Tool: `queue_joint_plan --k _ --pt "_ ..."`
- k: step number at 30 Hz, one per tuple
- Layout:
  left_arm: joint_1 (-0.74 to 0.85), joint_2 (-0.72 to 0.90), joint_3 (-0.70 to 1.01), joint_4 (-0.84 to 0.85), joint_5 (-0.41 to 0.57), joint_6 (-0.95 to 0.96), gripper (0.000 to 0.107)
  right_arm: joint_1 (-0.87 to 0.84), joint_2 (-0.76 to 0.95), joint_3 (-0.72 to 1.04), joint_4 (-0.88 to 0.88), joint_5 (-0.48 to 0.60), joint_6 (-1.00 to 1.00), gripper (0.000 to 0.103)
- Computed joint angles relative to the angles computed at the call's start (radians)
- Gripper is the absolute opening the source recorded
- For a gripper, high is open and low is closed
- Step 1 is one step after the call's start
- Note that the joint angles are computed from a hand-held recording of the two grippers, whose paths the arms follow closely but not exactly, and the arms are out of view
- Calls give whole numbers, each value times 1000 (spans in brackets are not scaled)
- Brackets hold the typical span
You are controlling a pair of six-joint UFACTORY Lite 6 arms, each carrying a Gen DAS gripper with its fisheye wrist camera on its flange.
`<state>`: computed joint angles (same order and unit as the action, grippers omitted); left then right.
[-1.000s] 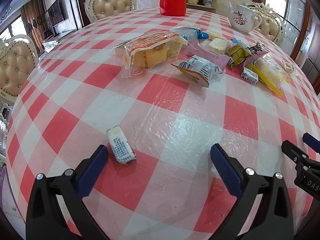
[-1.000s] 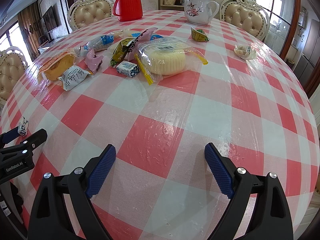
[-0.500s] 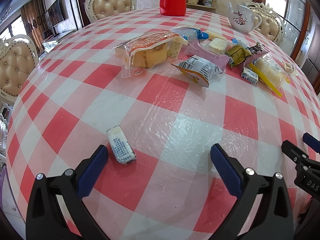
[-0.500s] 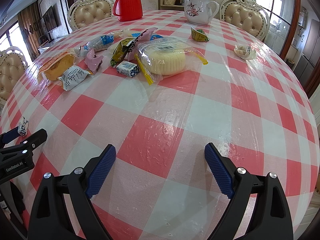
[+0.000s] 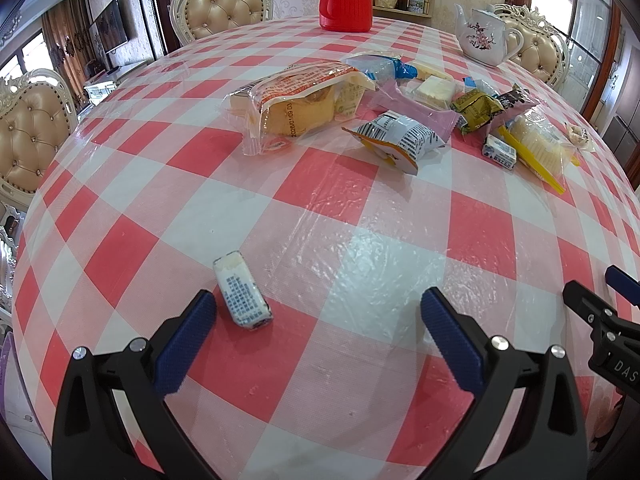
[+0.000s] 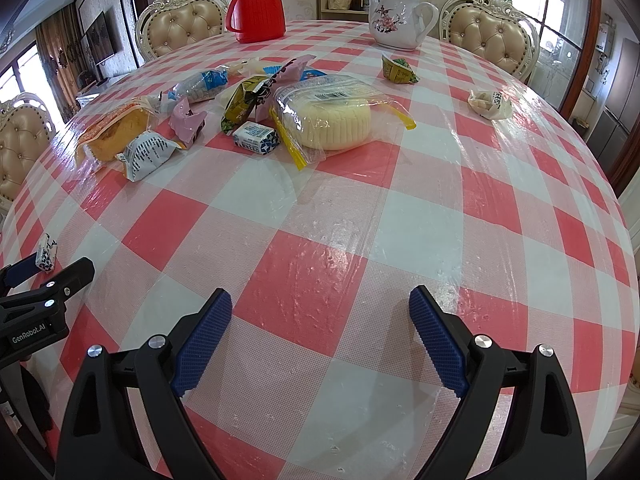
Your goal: Organize snacks
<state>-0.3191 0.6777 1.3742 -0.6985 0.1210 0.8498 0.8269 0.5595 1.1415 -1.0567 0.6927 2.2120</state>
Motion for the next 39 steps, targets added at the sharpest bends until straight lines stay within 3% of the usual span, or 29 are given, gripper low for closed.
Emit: queue_joint_plan --k 22,26,28,32,35,39 --pt "0 0 -1 -1 0 0 102 3 -5 -3 0 -1 -2 87" --pt "3 -14 -12 93 16 -85 102 -26 -52 -42 16 -78 -119 87" --pt "20 -9 14 113 75 -62 102 -33 -106 -124 -89 -151 -41 87" --pt "52 -32 -10 -107 110 153 102 -115 -279 -337 -467 -248 322 87" --pt "89 -39 -25 -247 129 253 102 -213 -345 -389 -511 -228 303 87" --pt "99 -56 -50 -349 155 352 102 -411 -284 -303 -633 -345 212 87"
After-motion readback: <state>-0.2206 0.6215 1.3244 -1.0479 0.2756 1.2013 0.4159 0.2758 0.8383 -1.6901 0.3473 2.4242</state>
